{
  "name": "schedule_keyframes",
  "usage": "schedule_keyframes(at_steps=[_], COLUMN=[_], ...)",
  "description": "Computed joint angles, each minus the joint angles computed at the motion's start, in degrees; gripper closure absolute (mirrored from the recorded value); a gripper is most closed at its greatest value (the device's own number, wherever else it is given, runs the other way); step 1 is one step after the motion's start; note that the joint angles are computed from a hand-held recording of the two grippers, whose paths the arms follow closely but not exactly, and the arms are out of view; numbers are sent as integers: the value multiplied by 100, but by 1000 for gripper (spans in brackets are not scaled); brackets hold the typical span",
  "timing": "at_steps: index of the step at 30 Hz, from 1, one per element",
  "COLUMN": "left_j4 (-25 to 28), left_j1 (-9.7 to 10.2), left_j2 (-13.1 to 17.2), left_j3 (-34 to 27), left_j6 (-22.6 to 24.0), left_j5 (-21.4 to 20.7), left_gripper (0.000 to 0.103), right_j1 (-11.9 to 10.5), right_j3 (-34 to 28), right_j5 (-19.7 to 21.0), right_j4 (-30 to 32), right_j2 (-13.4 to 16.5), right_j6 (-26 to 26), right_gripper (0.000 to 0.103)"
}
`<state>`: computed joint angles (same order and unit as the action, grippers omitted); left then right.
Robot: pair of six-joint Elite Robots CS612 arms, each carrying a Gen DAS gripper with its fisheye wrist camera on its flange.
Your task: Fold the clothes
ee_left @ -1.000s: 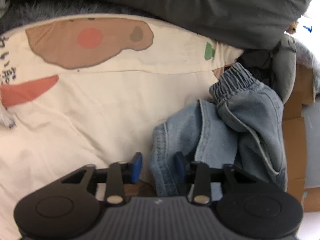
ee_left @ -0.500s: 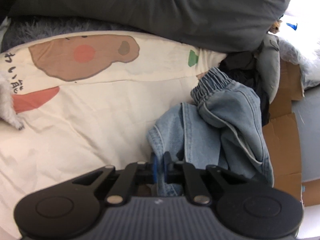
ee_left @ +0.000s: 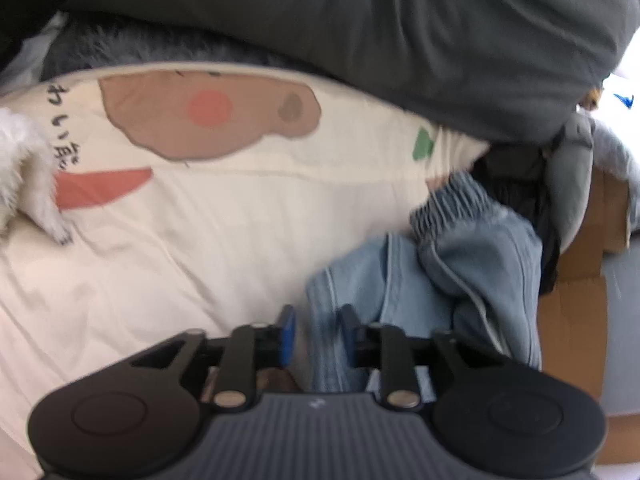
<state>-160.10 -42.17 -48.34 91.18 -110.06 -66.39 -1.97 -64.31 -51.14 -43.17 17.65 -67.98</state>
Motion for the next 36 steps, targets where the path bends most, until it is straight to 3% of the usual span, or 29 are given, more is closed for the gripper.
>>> schedule_keyframes(at_steps=[2, 5, 9, 15, 21, 28, 32, 34, 35, 36], left_j4=[-203, -751, -1240, -1889, -2062, -2734, -3091, -3213, -3269, -3328], left_j1=[-5, -4, -9, -23, -67, -124, -71, -51, -44, -38], left_j2=[9, 102, 229, 360, 412, 659, 809, 863, 887, 912], left_j3=[107, 273, 357, 429, 437, 494, 389, 340, 319, 296], left_j6=[-183, -556, -671, -742, -814, -1403, -1253, -1160, -1123, -1085], left_j5=[62, 112, 299, 513, 673, 1105, 975, 918, 899, 882], left_gripper=[63, 62, 62, 62, 62, 62, 62, 62, 62, 63], right_j1=[100, 250, 446, 617, 721, 879, 941, 951, 954, 946], right_j3=[170, 359, 313, -156, -580, -748, -805, -779, -749, -721], right_j5=[32, 58, -8, 97, 92, -195, -441, -559, -630, -644], right_j4=[-23, -50, -251, -591, -814, -1377, -1640, -1687, -1696, -1736], right_j2=[-105, -230, -194, 134, 457, 627, 700, 690, 674, 655], right_j6=[-168, -480, -624, -619, -918, -1019, -1220, -1308, -1338, -1337], right_gripper=[62, 61, 61, 60, 60, 56, 56, 64, 89, 94])
